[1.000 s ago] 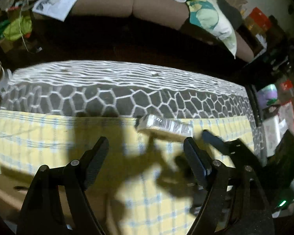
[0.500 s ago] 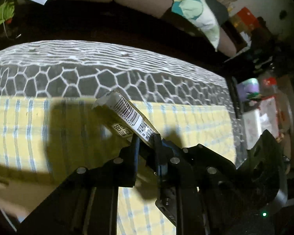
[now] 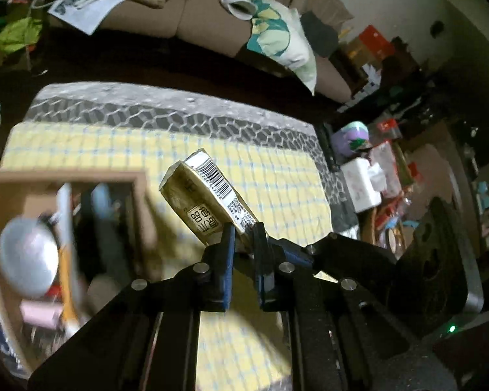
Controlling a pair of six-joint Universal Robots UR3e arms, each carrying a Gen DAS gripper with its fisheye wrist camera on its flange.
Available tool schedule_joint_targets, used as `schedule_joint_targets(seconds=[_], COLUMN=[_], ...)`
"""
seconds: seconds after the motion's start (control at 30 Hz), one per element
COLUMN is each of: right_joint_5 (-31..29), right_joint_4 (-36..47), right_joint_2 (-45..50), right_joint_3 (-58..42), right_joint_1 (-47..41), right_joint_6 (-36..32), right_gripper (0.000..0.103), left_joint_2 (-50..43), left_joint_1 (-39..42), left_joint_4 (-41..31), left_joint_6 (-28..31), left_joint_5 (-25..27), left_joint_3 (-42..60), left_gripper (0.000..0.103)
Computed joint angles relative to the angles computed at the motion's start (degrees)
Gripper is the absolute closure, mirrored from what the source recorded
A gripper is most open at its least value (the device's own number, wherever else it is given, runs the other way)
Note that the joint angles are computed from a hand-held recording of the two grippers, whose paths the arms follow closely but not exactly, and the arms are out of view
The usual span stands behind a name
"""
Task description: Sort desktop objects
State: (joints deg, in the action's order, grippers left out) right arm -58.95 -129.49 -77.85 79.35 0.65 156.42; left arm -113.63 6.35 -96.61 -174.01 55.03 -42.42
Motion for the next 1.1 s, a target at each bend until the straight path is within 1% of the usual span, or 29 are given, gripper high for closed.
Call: schedule_joint_targets(seconds=[0.1,0.13,0.2,0.33,0.4,0.47,0.5,0.57,0.63,0.73,0.83,0.9,0.93,0.97,1.0,1.03,1.07,1.1], right_joint_5=[0.5,0.9,1.5,3.6,5.0,5.0,4.7,4.6,4.3,2.6,0.0,-2.7,-4.5,-7.1,-9.3,-11.9,-14.1,-15.5], right_joint_4=[0.5,0.0,-2.2,-10.0,-14.2,-17.3,-18.6,-21.3,-22.5,-22.7,-20.8,-18.7,-17.6,-16.5,-15.6,-14.5,-14.3,-14.7], right_joint_2=[-5.2,-6.3,-7.3,-5.8,-3.7,-1.0,0.1,3.0,5.4,8.4,10.9,12.1,12.2,12.2,12.2,12.0,11.5,10.6], right_joint_3=[4.4,5.8,8.6,13.3,14.8,14.7,14.7,13.7,12.1,9.5,6.3,4.3,3.7,2.9,2.1,1.3,1.3,2.1], right_joint_1=[3.4,4.7,7.5,12.8,14.8,17.2,18.1,19.7,20.8,22.5,23.6,24.4,24.6,25.2,25.7,26.3,26.8,27.1], right_joint_6=[2.4,4.0,8.4,20.1,26.2,31.0,32.5,35.9,38.5,40.6,40.5,39.9,39.4,39.0,38.6,37.9,37.4,36.8], right_gripper=[0.087,0.087,0.087,0.087,0.087,0.087,0.087,0.087,0.087,0.087,0.087,0.086,0.083,0.083,0.077,0.065,0.058,0.046], left_joint_2=[13.1,15.9,22.3,30.2,32.2,33.7,34.2,34.7,35.3,35.1,34.9,34.8,35.4,36.0,36.6,37.6,38.5,39.8], left_joint_1=[5.9,7.6,11.9,19.3,22.6,25.0,26.2,27.9,29.7,30.4,30.3,30.4,30.6,31.1,31.9,32.8,33.5,34.3], left_joint_4=[-3.2,-4.2,-6.8,-10.1,-10.9,-10.9,-10.7,-8.1,-6.7,-2.9,1.0,3.3,4.7,5.2,5.3,5.1,5.0,4.6], left_joint_6=[5.4,6.7,10.2,16.4,19.2,21.4,22.1,22.7,24.1,24.3,24.1,23.6,23.2,23.5,24.1,25.0,25.7,26.7], left_joint_5=[-0.4,-0.5,-0.2,0.5,1.3,2.8,3.2,4.2,4.4,4.7,5.6,6.2,6.6,6.5,6.2,5.8,5.5,5.0], left_joint_3=[-13.1,-15.9,-22.2,-31.3,-34.5,-37.3,-38.4,-41.2,-43.8,-47.0,-49.7,-51.0,-52.2,-53.0,-53.7,-54.4,-55.0,-55.6], left_gripper=[0.093,0.093,0.093,0.093,0.093,0.093,0.093,0.093,0.093,0.093,0.093,0.092,0.092,0.092,0.085,0.079,0.078,0.077])
